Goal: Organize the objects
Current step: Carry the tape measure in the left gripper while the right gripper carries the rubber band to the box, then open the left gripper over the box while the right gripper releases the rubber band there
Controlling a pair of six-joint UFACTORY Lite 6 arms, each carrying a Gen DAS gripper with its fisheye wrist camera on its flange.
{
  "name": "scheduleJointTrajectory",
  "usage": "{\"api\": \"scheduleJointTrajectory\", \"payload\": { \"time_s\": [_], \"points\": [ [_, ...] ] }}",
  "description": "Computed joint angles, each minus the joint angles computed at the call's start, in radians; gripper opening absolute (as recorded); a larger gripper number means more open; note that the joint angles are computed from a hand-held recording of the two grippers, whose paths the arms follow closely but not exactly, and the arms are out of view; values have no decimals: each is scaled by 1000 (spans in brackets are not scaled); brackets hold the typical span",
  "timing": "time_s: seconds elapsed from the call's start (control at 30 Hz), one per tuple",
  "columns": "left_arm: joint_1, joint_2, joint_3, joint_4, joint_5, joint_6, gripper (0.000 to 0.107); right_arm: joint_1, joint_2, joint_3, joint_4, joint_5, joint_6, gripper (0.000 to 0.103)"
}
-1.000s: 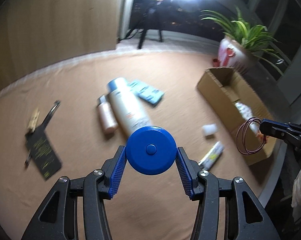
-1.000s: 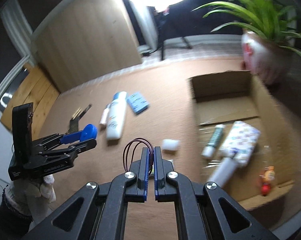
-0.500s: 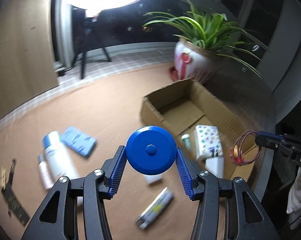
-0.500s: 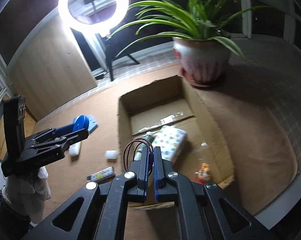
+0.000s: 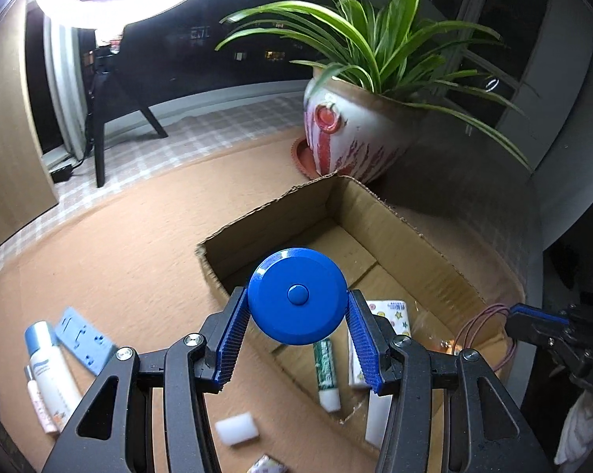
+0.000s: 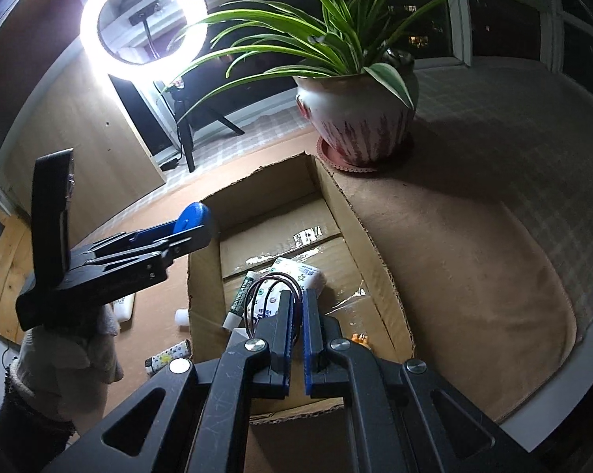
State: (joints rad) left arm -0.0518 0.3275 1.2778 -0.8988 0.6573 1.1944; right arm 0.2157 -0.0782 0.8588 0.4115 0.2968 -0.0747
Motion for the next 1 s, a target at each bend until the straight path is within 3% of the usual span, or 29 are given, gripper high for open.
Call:
{"api": "scheduleJointTrajectory", "payload": {
  "time_s": [0.1,0.17,0.2,0.23,0.3,0.63,1.0],
  "points": [
    [-42,22,13,10,-39,-23,54,-11,15,7,13,2,-16,4],
    [-59,27,13,-2,-73,-21,54,-23,24,8,95,15,-104,11],
    [-62,35,22,-5,-75,-25,58,-25,23,5,109,18,-114,26],
    [-64,49,39,9,-64,-48,71,-24,13,-6,107,10,-106,44],
    [-64,49,45,16,-61,-62,77,-18,-15,-36,99,-18,-91,54],
    [5,5,16,24,-21,-27,77,-11,-21,-40,140,-1,-100,54],
    [206,-49,-27,71,90,15,77,82,-30,-33,160,-13,-57,54]
  ]
}}
